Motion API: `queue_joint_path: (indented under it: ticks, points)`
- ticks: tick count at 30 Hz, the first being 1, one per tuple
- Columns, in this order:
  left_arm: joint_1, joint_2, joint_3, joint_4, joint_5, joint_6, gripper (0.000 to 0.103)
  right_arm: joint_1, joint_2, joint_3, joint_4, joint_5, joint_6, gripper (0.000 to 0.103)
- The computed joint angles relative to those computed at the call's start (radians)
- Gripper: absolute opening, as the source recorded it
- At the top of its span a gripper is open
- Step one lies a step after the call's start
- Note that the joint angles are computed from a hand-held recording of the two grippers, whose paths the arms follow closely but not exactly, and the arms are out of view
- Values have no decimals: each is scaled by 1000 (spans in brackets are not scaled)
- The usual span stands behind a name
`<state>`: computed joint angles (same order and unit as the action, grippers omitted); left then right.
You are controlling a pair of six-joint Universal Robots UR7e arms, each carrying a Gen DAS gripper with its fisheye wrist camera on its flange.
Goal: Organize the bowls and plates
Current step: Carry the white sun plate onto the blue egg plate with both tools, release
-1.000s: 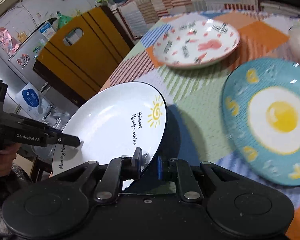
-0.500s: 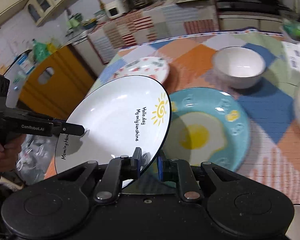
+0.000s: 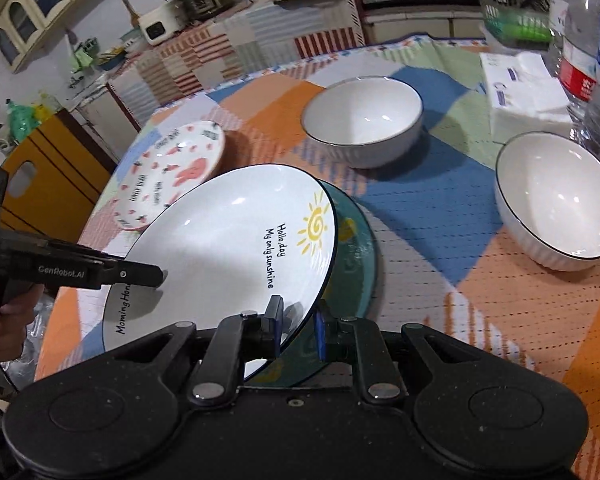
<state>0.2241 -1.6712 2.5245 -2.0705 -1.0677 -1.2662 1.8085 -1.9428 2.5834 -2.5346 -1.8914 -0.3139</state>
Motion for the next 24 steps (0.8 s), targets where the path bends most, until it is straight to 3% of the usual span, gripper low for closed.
queue_joint_path:
  ticks: [6,15,20,24]
  points:
    - [28,40,2,-45,-13,24,25,-27,27,-11,-10,-21,-22,20]
    - [31,77,-22,-15,-17,26,26,20,82,-18,-21,-104,27,22]
    - [45,94,-34,-11,-34,29,26,111,153,-23,-53,-228,58,28]
    - [38,126,-47,3,-33,40,26,200,250,-30,-55,-391,123,32]
